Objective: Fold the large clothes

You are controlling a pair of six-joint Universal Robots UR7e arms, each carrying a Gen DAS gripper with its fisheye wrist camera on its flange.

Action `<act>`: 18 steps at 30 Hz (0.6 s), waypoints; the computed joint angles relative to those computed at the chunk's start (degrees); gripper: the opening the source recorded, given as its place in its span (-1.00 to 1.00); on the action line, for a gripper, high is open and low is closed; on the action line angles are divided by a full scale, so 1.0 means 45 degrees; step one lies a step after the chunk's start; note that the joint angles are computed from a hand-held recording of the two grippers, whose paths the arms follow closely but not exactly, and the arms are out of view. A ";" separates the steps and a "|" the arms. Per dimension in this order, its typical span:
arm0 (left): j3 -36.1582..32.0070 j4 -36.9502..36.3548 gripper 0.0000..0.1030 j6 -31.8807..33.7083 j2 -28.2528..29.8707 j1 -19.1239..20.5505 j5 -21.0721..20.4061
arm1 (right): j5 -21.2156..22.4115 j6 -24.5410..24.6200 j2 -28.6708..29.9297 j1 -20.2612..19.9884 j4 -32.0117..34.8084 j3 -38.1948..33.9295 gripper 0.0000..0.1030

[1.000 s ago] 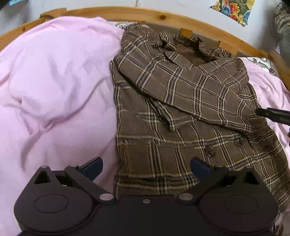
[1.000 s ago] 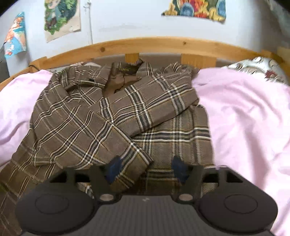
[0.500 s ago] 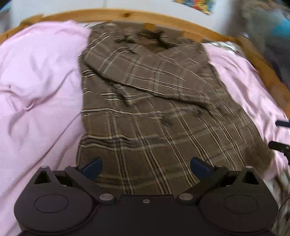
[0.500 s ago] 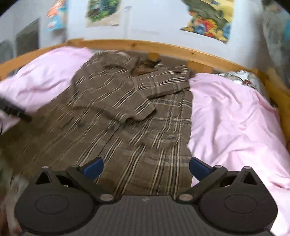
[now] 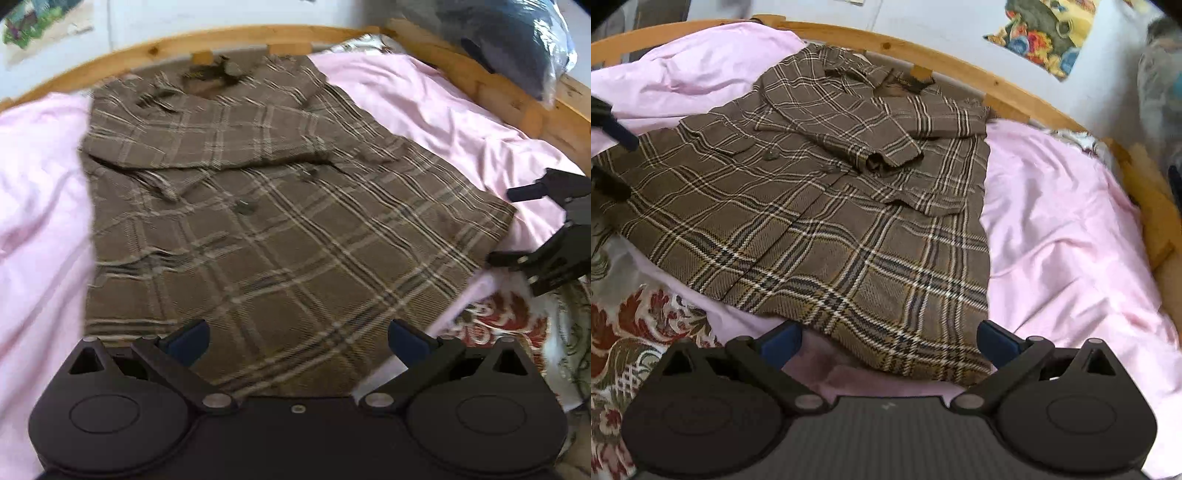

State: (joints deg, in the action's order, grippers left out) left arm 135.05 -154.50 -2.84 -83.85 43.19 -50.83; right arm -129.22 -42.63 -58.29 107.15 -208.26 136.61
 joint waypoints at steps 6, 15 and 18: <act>-0.0093 -0.0130 0.99 0.0645 0.0636 -0.0081 -0.0638 | 0.0051 -0.1524 0.0938 -0.0375 -0.1604 0.0235 1.00; -0.0076 -0.1292 0.99 0.2119 0.1246 -0.0095 -0.1864 | -0.0040 -0.1796 0.2136 -0.0579 -0.2779 -0.0739 1.00; 0.0102 -0.1928 0.99 0.2544 0.1651 -0.0208 -0.1674 | 0.0157 -0.1766 0.1903 -0.0643 -0.2287 -0.0817 0.95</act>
